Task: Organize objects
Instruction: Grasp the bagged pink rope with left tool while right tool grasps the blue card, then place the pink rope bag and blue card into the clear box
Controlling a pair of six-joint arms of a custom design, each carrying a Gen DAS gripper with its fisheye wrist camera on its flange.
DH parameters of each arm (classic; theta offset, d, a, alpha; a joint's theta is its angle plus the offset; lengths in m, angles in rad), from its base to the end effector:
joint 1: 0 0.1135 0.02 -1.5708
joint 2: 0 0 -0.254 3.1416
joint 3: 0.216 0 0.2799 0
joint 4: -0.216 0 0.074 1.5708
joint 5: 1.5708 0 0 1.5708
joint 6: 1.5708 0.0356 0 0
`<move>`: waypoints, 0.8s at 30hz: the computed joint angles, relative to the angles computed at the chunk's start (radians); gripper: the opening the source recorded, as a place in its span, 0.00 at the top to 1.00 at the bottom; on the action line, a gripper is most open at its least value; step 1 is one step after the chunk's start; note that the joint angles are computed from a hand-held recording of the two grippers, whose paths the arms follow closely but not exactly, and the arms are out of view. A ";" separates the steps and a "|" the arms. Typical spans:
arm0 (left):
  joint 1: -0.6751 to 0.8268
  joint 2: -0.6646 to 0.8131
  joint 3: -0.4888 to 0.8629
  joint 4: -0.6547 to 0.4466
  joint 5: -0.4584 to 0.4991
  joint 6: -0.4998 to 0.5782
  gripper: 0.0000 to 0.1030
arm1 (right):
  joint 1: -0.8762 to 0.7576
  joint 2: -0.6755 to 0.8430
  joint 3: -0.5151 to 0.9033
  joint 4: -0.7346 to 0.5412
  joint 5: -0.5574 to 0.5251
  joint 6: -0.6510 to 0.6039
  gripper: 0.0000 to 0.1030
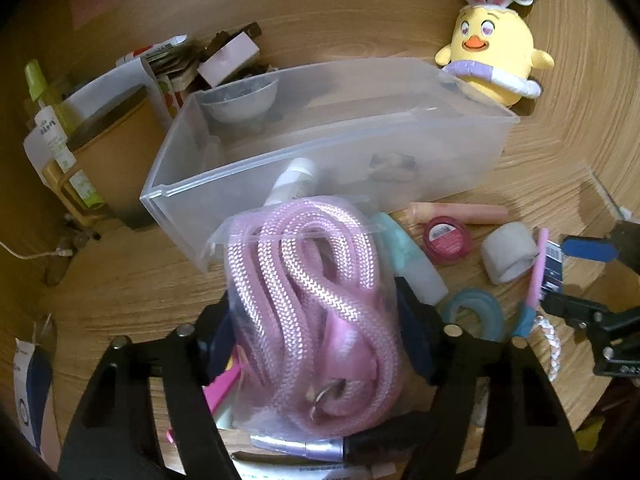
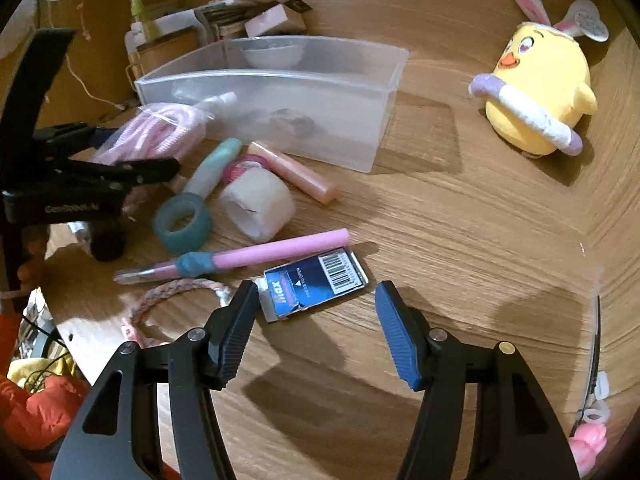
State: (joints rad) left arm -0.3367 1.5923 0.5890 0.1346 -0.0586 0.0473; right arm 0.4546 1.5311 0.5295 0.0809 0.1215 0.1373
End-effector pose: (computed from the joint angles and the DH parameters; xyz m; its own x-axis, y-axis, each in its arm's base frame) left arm 0.2779 -0.0951 0.0855 -0.7059 0.2971 -0.6430 0.3279 0.9417 0.0752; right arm 0.2480 0.1164 0.0823 -0.7591 -0.2198 -0.6128 -0.2686 0.9632 -0.0127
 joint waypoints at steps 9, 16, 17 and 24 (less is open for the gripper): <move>0.051 -0.075 -0.050 0.002 0.094 0.000 0.46 | -0.020 0.038 0.040 0.000 -0.005 -0.008 0.57; 0.104 -0.202 -0.088 -0.035 0.183 -0.002 0.72 | -0.026 -0.026 -0.020 0.028 0.008 0.066 0.57; 0.119 -0.221 -0.089 -0.042 0.213 -0.003 0.79 | -0.029 -0.047 -0.029 0.028 0.006 0.074 0.57; 0.128 -0.250 -0.076 -0.075 0.223 0.015 0.75 | -0.031 -0.179 -0.053 0.019 0.027 0.087 0.57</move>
